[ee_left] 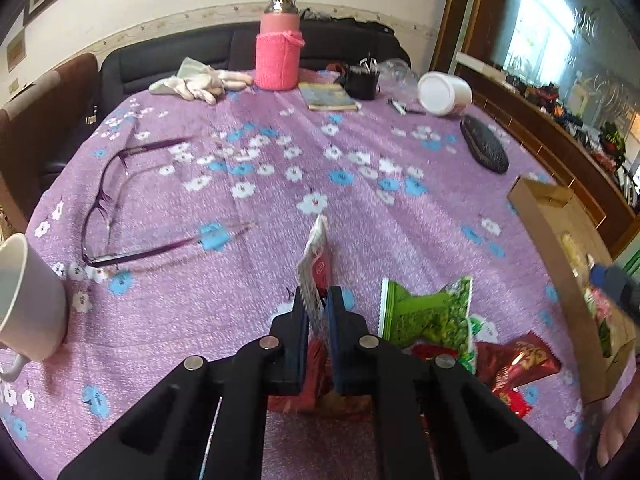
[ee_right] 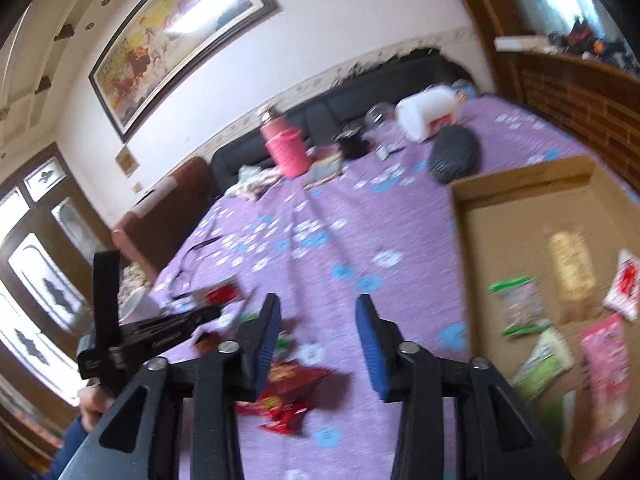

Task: Organize snacks
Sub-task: 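Grasp a red-white packet with the left gripper while the right grasps a green bag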

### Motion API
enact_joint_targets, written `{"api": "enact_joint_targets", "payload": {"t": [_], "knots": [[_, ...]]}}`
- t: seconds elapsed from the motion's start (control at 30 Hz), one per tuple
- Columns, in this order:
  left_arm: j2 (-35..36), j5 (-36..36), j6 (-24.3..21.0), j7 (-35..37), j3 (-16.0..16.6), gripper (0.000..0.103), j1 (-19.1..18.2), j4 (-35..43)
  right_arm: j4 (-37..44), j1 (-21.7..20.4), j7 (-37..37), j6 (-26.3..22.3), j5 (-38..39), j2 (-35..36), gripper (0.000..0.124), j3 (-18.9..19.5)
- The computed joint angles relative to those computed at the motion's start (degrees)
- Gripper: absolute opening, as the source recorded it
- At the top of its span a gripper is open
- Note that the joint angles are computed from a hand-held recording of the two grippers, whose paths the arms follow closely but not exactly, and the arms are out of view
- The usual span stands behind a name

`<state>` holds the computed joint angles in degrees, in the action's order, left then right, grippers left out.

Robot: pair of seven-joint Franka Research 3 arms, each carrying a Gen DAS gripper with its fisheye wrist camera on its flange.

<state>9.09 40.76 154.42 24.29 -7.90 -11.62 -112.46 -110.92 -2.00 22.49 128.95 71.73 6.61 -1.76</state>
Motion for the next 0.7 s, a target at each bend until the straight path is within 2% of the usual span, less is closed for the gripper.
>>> {"api": "enact_joint_targets", "payload": {"t": [0.1, 0.23, 0.4, 0.47, 0.63, 0.67, 0.7], "knots": [[-1.1, 1.4, 0.9, -1.5, 0.3, 0.008, 0.0, -0.7, 1.3, 1.0, 4.6, -2.4, -4.3, 0.6, 0.053, 0.6], [-2.4, 2.3, 2.2, -2.9, 0.2, 0.008, 0.5, -1.8, 4.3, 3.1, 11.5, -2.8, -9.9, 3.0, 0.053, 2.0], [-3.5, 2.2, 3.2, -3.4, -0.1, 0.008, 1.4, -3.0, 7.9, 6.2, 18.0, 1.1, -16.7, 6.4, 0.053, 3.8], [-3.5, 1.3, 3.2, -2.8, -0.2, 0.008, 1.7, -3.1, 8.7, 8.7, 24.4, 5.5, -24.4, 7.6, 0.053, 3.7], [-3.3, -1.4, 3.9, -1.4, -0.2, 0.008, 2.4, -3.5, 10.7, 9.8, 29.4, 7.0, -30.9, 10.7, 0.052, 5.0], [-3.2, -2.1, 4.0, -1.0, -0.2, 0.009, 2.5, -3.5, 10.6, 9.8, 29.1, 7.3, -31.6, 10.9, 0.043, 5.3], [-3.2, -3.0, 4.3, -0.3, -0.3, 0.010, 2.7, -3.7, 9.0, 10.1, 27.7, 10.5, -31.9, 10.1, 0.035, 5.6]]}}
